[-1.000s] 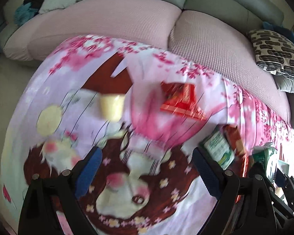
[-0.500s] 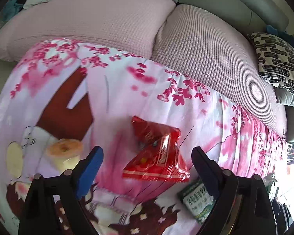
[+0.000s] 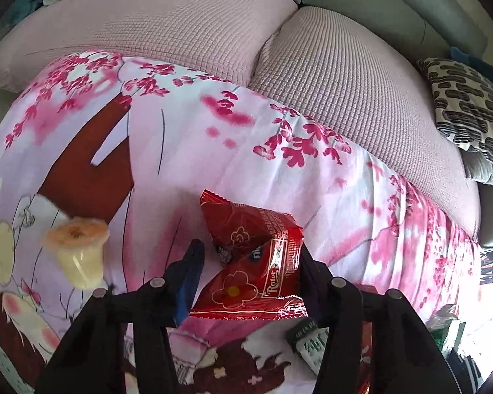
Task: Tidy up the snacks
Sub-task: 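Lift the green biscuit with right tool while left tool lifts the red pack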
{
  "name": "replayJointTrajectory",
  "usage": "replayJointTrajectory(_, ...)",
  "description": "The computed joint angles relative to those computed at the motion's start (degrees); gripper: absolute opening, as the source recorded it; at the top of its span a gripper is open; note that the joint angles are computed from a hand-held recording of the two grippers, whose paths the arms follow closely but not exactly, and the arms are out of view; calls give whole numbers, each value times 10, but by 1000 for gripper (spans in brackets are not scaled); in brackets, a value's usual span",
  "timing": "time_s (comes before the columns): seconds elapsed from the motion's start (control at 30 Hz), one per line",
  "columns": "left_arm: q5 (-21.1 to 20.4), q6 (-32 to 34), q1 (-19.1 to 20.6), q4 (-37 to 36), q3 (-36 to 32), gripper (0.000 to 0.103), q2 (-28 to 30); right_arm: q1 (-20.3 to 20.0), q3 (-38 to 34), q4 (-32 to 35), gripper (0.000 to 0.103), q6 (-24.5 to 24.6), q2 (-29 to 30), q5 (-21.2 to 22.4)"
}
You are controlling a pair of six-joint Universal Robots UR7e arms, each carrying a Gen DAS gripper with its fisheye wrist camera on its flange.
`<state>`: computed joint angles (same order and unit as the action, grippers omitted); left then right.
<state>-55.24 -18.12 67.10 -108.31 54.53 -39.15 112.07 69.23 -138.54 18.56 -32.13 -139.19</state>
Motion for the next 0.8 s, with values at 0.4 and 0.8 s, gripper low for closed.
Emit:
replayJointTrajectory(0.4,21,-31,-41,-104,183,55,-126,26,78,-67,52,19,-29,-3)
replayJointTrajectory(0.8,26,-26,-91,-171,303,55,-199,56,178,-125,52,90,-70,-41)
